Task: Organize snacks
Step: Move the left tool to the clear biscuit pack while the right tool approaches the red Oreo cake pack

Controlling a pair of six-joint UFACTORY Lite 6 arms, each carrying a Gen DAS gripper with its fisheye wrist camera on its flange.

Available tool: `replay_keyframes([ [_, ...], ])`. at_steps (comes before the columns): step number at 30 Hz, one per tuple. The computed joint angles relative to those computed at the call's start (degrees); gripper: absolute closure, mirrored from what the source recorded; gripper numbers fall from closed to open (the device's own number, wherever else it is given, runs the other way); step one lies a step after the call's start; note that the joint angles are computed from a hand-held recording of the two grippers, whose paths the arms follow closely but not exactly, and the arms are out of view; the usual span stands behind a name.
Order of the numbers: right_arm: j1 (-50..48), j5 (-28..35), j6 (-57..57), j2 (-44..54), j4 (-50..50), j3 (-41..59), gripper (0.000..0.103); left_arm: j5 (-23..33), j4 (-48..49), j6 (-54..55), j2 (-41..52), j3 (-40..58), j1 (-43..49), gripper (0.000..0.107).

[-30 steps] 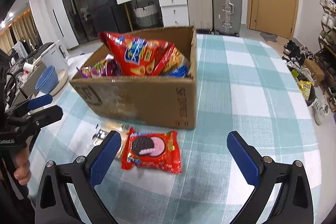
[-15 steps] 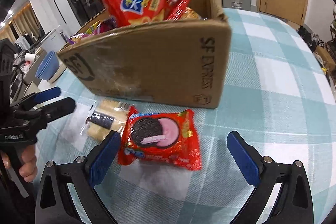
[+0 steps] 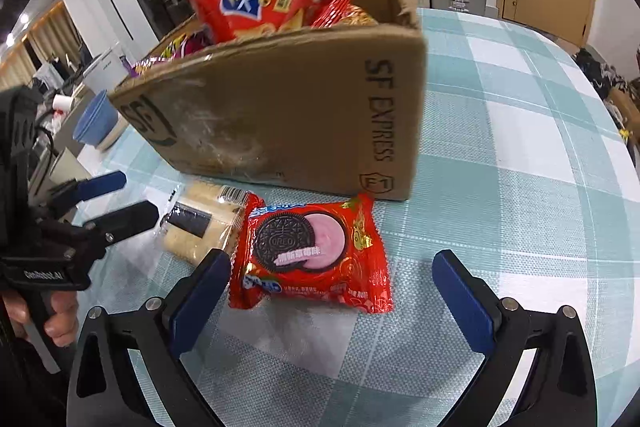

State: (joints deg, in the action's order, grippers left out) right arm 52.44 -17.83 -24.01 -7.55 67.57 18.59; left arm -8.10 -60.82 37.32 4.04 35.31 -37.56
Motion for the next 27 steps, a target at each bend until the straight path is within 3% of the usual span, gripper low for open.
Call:
replay_keyframes([
  [9,-1.4,-0.8,-2.7,1.9,2.3,0.6,0.001,-0.3,-3.5,2.8,0.6,0.4,-0.5,0.005],
  [19,-1.1,0.2,-2.0,1.4,0.9,1.0,0.01,-0.8,-14.2,12.8,2.4,2.5,-3.3,0.005],
  [21,0.0,-0.4,-3.6,3.3,3.0,3.0,0.013,-0.8,-15.8,14.4,2.8,3.0,-3.4,0.005],
  [24,1.1,-1.3,-6.5,3.4,6.5,3.5,0.027,-1.0,-18.0,16.4,3.0,3.1,-3.5,0.005],
  [27,1.2,-1.3,-3.4,2.5,2.8,2.3,0.037,-1.1,-20.1,17.9,3.2,3.3,-3.8,0.005],
])
